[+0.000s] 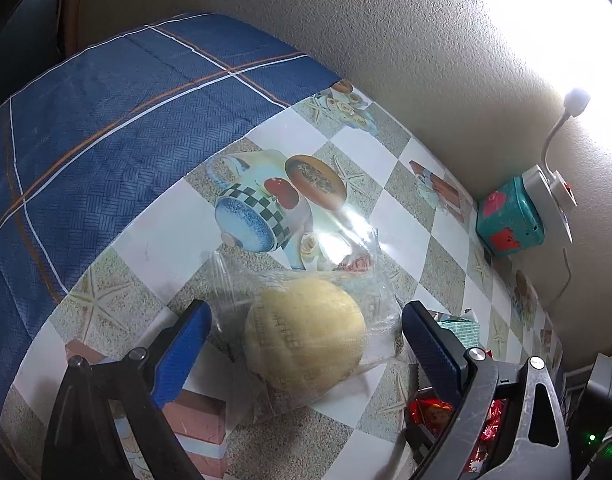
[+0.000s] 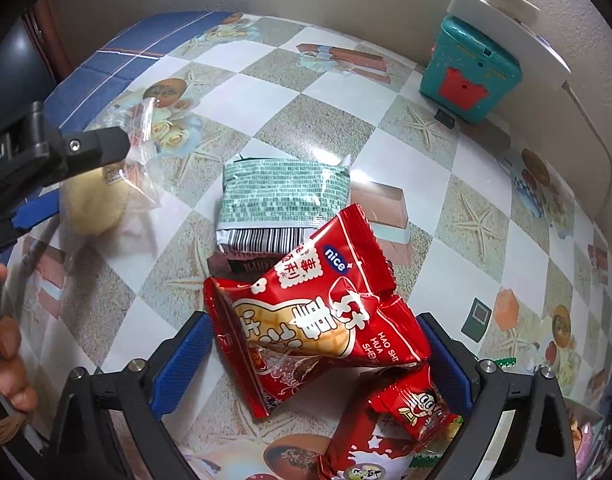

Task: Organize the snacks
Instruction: 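Grasp the red nice packet with the right gripper while the left grasps the round bun bag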

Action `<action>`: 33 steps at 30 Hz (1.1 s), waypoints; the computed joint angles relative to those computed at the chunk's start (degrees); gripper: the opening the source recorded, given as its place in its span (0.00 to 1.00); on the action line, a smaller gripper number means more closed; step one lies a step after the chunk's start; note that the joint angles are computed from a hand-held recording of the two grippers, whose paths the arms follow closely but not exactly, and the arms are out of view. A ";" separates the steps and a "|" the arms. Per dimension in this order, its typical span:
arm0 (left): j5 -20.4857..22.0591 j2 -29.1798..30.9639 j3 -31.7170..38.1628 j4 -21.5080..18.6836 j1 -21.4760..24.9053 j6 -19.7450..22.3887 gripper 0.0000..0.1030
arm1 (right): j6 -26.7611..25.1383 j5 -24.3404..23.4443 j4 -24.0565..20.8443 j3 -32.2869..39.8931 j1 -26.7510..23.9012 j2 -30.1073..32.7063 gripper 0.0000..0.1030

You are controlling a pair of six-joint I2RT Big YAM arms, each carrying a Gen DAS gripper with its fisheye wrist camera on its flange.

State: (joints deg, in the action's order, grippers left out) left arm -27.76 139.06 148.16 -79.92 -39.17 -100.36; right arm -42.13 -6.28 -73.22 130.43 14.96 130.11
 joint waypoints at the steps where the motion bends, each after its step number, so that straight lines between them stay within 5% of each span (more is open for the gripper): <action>1: 0.16 0.28 0.56 -0.39 0.00 0.01 0.92 | -0.07 -0.04 -0.26 0.65 -0.03 0.40 0.96; 5: 0.61 3.11 6.31 -3.86 -0.09 1.09 0.76 | 0.05 -1.09 0.70 -0.17 -0.41 -0.23 0.89; 9: 0.50 3.34 7.09 -3.89 -0.18 0.81 0.70 | 0.47 -2.44 1.49 0.25 -0.86 -0.78 0.76; 19: -0.48 2.72 7.98 -7.10 -0.67 0.17 0.68 | 3.60 -7.63 -0.13 2.83 -2.39 -0.01 0.66; 25: -3.31 -1.55 2.54 -6.46 -1.29 -0.96 0.68 | 9.00 -16.45 -0.97 2.69 -5.27 -1.82 0.66; 33: -6.45 -6.64 -3.55 -4.85 -2.36 -2.67 0.68 | 15.66 -16.16 1.21 3.60 -9.36 -3.50 0.66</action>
